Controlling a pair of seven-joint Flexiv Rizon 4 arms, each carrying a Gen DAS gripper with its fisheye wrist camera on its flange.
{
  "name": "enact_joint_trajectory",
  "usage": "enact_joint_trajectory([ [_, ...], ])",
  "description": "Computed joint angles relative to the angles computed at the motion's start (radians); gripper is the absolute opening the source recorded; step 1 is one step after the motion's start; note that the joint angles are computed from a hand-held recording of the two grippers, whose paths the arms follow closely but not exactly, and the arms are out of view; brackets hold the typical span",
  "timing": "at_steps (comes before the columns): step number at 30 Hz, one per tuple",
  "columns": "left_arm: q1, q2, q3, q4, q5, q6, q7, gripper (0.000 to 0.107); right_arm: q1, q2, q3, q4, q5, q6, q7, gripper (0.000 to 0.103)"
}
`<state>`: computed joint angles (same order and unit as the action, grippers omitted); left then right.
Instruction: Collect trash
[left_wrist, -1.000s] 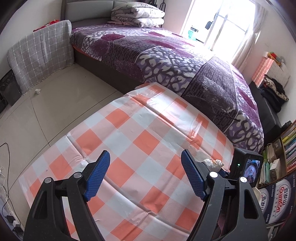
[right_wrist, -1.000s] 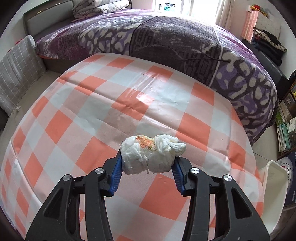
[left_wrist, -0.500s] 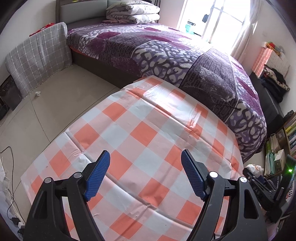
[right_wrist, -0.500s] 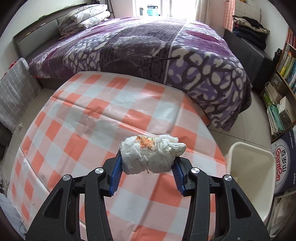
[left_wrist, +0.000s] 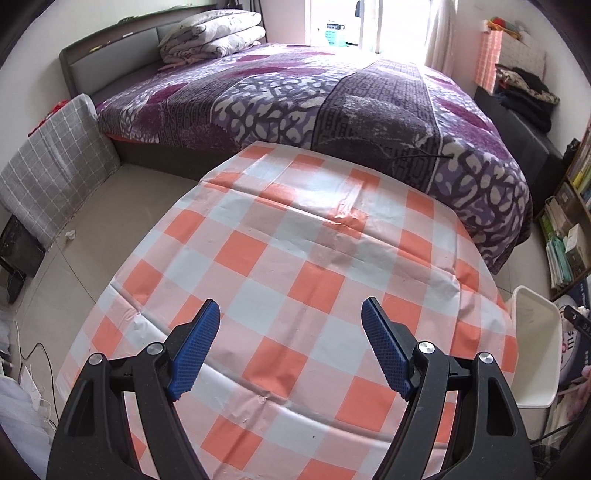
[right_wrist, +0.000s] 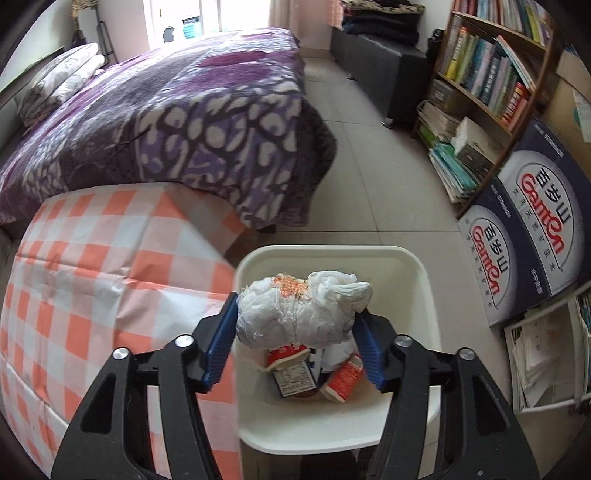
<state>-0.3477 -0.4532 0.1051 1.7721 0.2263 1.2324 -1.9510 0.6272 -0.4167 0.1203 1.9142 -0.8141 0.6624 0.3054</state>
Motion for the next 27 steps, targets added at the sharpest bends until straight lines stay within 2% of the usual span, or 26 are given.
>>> enact_joint_trajectory([
  [1, -0.006, -0.002, -0.001, -0.003, 0.006, 0.004, 0.000, 0.077, 0.002, 0.021, -0.005, 0.025, -0.006, -0.012, 0.035, 0.081],
  [4, -0.036, -0.006, 0.015, -0.011, 0.040, 0.033, -0.016, 0.082, -0.011, 0.074, -0.003, 0.086, -0.035, -0.031, 0.110, 0.091],
  [6, -0.082, -0.009, 0.061, -0.028, 0.096, 0.057, -0.068, 0.085, -0.017, 0.103, 0.005, 0.117, -0.059, -0.061, 0.155, 0.094],
  [10, -0.153, -0.006, 0.137, -0.050, 0.201, 0.112, -0.190, 0.088, -0.038, 0.146, 0.029, 0.158, -0.090, -0.083, 0.230, 0.094],
  [13, -0.242, -0.002, 0.242, -0.070, 0.309, 0.140, -0.362, 0.089, -0.035, 0.166, 0.047, 0.164, -0.126, -0.121, 0.257, 0.094],
  [15, -0.321, 0.006, 0.328, -0.085, 0.420, 0.145, -0.514, 0.096, -0.012, 0.171, 0.063, 0.150, -0.153, -0.185, 0.270, 0.095],
  [17, -0.394, 0.016, 0.398, -0.096, 0.528, 0.136, -0.659, 0.096, 0.021, 0.177, 0.075, 0.148, -0.238, -0.238, 0.319, 0.096],
  [19, -0.439, 0.034, 0.430, -0.086, 0.599, 0.122, -0.777, 0.096, 0.059, 0.167, 0.089, 0.134, -0.318, -0.297, 0.345, 0.096],
  [23, -0.395, 0.081, 0.342, -0.026, 0.558, 0.060, -0.790, 0.096, 0.140, 0.100, 0.102, 0.071, -0.410, -0.400, 0.327, 0.096],
  [27, -0.388, 0.105, 0.291, 0.011, 0.593, 0.026, -0.846, 0.096, 0.172, 0.046, 0.093, 0.029, -0.469, -0.345, 0.266, 0.096],
])
